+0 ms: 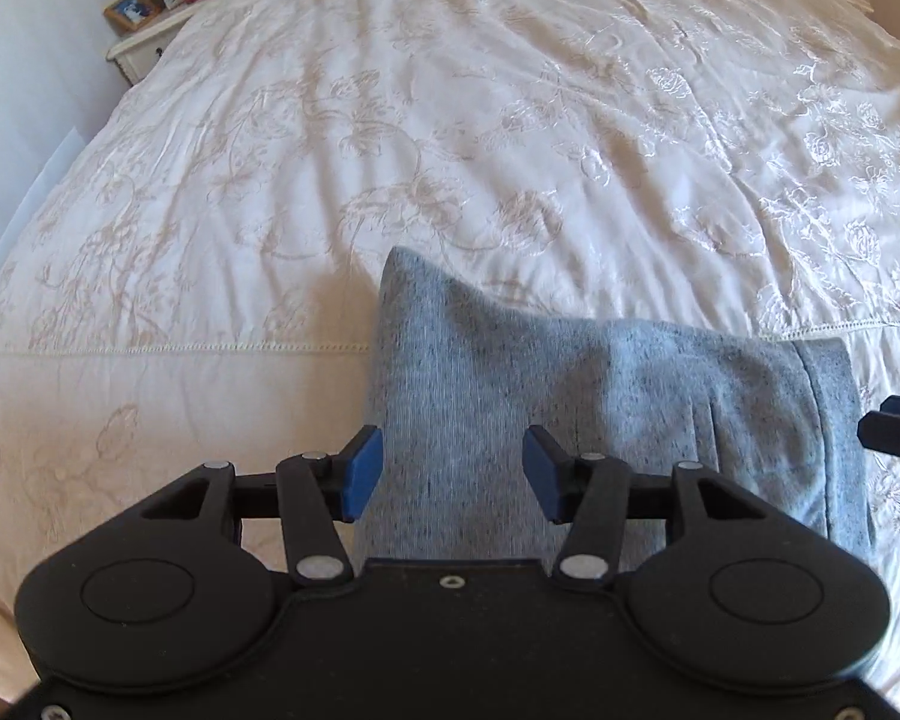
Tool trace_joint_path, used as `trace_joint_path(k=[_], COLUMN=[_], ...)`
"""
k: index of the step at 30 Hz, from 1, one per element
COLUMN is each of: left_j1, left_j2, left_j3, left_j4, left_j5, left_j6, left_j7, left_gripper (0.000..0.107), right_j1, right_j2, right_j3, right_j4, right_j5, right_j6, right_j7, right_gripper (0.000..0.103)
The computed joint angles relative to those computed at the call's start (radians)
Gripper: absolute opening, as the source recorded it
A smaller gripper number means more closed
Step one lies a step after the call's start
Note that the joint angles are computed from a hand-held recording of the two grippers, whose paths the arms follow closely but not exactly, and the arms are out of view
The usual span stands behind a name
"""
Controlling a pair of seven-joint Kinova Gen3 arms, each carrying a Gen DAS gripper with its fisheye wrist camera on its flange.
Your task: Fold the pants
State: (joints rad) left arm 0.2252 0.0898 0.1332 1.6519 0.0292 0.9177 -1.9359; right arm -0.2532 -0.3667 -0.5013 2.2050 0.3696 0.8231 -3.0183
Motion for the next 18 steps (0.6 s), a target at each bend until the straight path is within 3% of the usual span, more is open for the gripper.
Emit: trace_joint_path(k=[5, 9, 10, 12, 14, 18], left_j1=[0.069, 0.081, 0.078, 0.090, 0.089, 0.044], left_j2=[0.171, 0.308, 0.325, 0.326, 0.329, 0.346], left_j3=[0.002, -0.014, -0.017, -0.028, -0.029, -0.022], left_j4=[-0.129, -0.230, -0.238, -0.217, -0.198, -0.235], left_j5=[-0.093, -0.113, -0.107, -0.130, -0.143, -0.087], left_j6=[0.022, 0.117, 0.123, 0.088, 0.059, 0.108], left_j7=[0.122, 0.157, 0.157, 0.160, 0.142, 0.113], left_gripper=[0.059, 0.065, 0.069, 0.088, 0.095, 0.096], right_j1=[0.008, -0.031, -0.043, -0.070, -0.102, -0.164], right_j2=[0.175, 0.263, 0.274, 0.299, 0.322, 0.351], right_j3=[-0.035, 0.019, 0.025, 0.039, 0.047, 0.074], right_j4=[-0.063, -0.081, -0.078, -0.082, -0.086, -0.096], right_j5=[0.125, 0.127, 0.138, 0.163, 0.195, 0.234], right_j6=[0.024, 0.052, 0.051, 0.065, 0.087, 0.119], right_j7=[-0.061, -0.045, -0.059, -0.069, -0.105, -0.187], right_gripper=[0.031, 0.033, 0.034, 0.035, 0.036, 0.037])
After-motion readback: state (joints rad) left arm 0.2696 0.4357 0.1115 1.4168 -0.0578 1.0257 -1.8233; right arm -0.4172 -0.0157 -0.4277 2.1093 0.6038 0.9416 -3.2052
